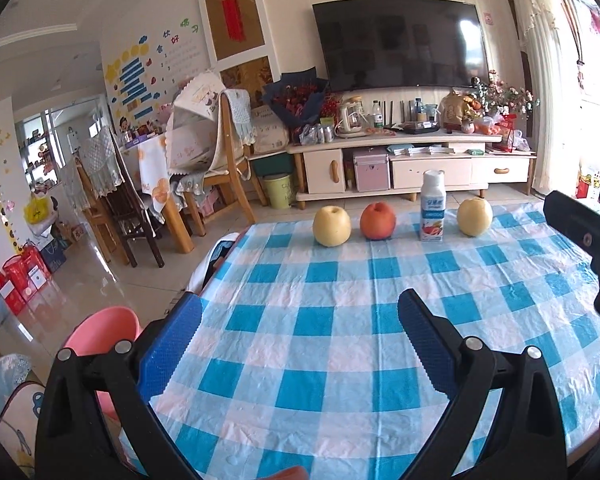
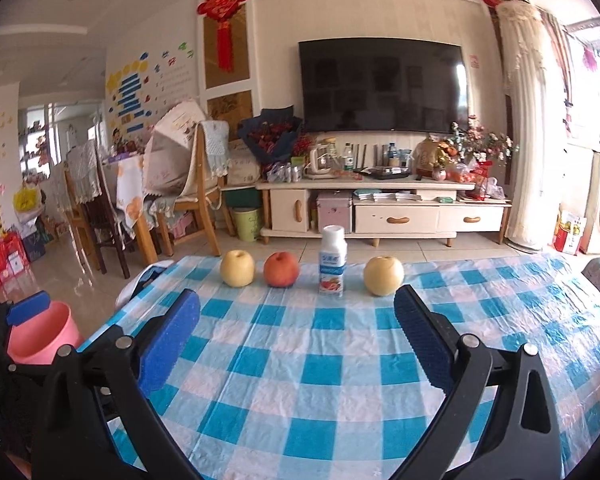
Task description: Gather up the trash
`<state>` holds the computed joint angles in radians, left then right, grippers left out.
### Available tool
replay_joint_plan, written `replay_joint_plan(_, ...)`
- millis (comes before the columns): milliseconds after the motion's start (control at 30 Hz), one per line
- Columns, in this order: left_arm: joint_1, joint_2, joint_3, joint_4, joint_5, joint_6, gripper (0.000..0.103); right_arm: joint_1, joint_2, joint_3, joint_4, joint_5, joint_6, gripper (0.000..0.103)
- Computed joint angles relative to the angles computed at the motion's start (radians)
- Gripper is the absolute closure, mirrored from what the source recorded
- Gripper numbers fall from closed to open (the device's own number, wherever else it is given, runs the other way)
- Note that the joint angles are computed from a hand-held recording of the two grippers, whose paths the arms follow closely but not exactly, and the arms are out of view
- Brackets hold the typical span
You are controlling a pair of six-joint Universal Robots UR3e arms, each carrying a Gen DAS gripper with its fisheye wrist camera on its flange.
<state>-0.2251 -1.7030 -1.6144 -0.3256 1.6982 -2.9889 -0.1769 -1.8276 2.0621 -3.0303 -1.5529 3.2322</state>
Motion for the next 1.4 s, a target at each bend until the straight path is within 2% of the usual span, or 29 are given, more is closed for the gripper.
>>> replay_joint_plan(367, -0.090, 0.005, 0.088, -0.048, 0.034, -0.050, 0.006, -0.149, -0.172, 0.080, 0.007, 0.075, -0.030, 0.005)
replay_joint_plan(567, -0.137, -0.013, 0.144, -0.061, 0.061, -0.070, 0.006, -0.261, -0.261, 0.125, 0.029, 0.151, -0.051, 0.005)
replay_joint_plan(833, -0.186, -0.034, 0.193, -0.063, 0.094, -0.088, 0.006, -0.327, -0.331, 0.158, 0.039, 0.199, -0.064, 0.005)
replay_joint_plan(1067, -0.193, -0.035, 0.211, -0.065, 0.083, -0.103, 0.006, -0.386, -0.372, 0.177, 0.051, 0.247, -0.062, 0.005)
replay_joint_plan(1167, -0.188, -0.032, 0.218, -0.076, 0.067, -0.115, 0.005, -0.395, -0.378, 0.185, 0.048, 0.247, -0.067, 0.005)
replay_joint_plan(1400, -0.202, -0.035, 0.209, -0.049, 0.092, -0.115, 0.005, -0.405, -0.390, 0.197, 0.041, 0.249, -0.078, 0.005)
